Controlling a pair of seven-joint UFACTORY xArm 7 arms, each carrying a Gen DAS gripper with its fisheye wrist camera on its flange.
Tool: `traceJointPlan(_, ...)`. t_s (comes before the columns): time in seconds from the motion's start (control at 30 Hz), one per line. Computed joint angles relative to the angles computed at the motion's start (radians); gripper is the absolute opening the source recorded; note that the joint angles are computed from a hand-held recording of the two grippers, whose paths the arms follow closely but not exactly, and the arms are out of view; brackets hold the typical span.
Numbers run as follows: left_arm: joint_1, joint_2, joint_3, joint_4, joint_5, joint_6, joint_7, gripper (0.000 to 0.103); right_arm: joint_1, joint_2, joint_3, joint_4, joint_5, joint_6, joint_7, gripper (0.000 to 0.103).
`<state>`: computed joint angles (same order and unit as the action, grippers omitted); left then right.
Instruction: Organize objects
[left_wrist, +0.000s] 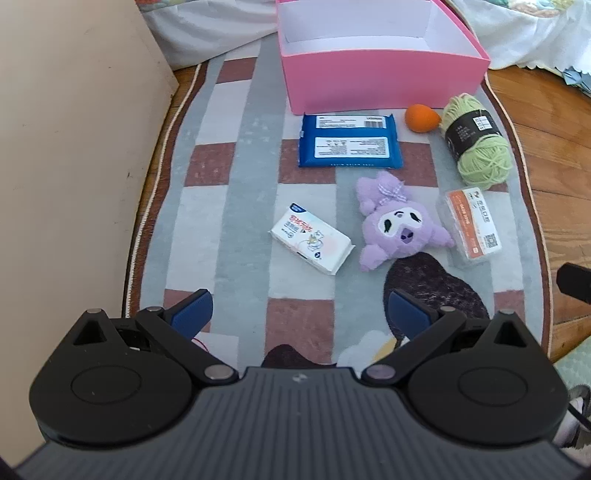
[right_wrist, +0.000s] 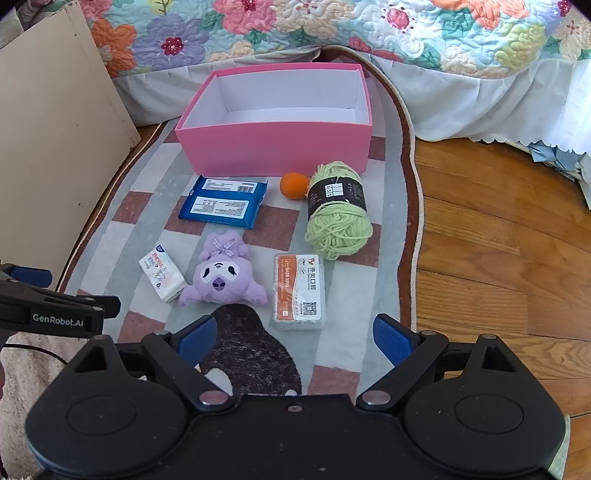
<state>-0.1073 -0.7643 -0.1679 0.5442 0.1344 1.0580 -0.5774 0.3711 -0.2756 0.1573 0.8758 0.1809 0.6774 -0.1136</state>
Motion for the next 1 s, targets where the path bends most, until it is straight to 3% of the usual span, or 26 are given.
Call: traceJointPlan(1.0,-0.003,0.003,0.018,0.002,-0.023,0.006,0.029,0.103,0.000,0.007,0.001,0.007,-0.002,0.016,-0.006,0.094)
